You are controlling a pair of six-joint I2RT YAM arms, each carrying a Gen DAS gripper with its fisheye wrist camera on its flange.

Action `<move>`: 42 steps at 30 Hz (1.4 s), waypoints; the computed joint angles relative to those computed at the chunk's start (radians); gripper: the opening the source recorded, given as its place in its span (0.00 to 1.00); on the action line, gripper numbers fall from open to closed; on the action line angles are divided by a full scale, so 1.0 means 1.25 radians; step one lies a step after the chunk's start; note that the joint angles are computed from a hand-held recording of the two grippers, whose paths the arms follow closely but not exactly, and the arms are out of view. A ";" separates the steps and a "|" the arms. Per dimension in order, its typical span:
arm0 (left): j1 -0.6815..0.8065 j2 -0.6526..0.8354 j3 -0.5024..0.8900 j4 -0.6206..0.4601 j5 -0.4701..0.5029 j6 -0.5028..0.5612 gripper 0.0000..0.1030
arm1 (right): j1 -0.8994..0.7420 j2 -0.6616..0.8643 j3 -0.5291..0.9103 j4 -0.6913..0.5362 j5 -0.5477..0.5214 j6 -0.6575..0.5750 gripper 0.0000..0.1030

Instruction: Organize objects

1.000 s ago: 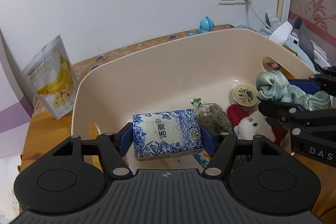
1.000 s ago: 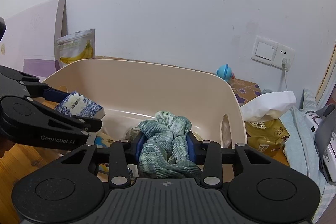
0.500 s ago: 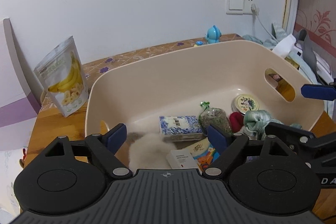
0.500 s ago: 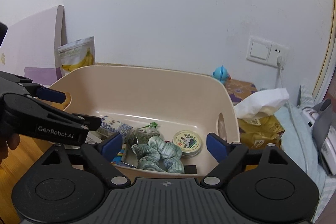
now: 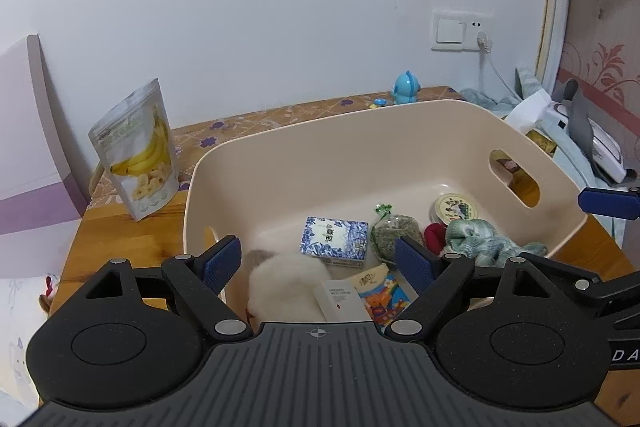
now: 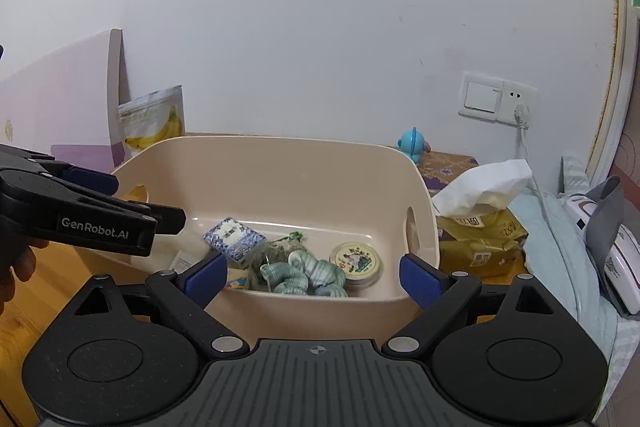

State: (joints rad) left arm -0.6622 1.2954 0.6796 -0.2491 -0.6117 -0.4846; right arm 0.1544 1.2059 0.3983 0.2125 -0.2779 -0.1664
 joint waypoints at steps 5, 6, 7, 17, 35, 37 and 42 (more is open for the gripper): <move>-0.044 -0.034 -0.009 -0.035 -0.042 -0.024 0.83 | -0.018 -0.068 -0.024 -0.036 -0.012 0.000 0.92; -0.055 -0.043 -0.011 -0.044 -0.051 -0.034 0.83 | -0.021 -0.082 -0.030 -0.042 -0.014 0.000 0.92; -0.064 -0.050 -0.012 -0.053 -0.058 -0.042 0.83 | -0.025 -0.098 -0.036 -0.050 -0.017 0.001 0.92; -0.200 -0.115 -0.023 -0.206 -0.174 -0.201 0.84 | -0.056 -0.260 -0.086 -0.163 -0.049 -0.012 0.93; -0.439 -0.106 -0.015 -0.485 -0.274 -0.585 0.84 | -0.157 -0.541 -0.150 -0.400 -0.144 -0.061 0.97; -0.454 -0.101 -0.013 -0.500 -0.274 -0.611 0.84 | -0.170 -0.568 -0.155 -0.421 -0.152 -0.067 0.98; -0.519 -0.054 0.014 -0.582 -0.297 -0.728 0.84 | -0.233 -0.624 -0.158 -0.498 -0.203 -0.102 0.98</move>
State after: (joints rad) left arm -1.3109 1.2280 0.6970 -0.9763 -0.9835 -1.3952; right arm -0.1370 0.4253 0.2012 -0.4103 -0.5322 -0.2944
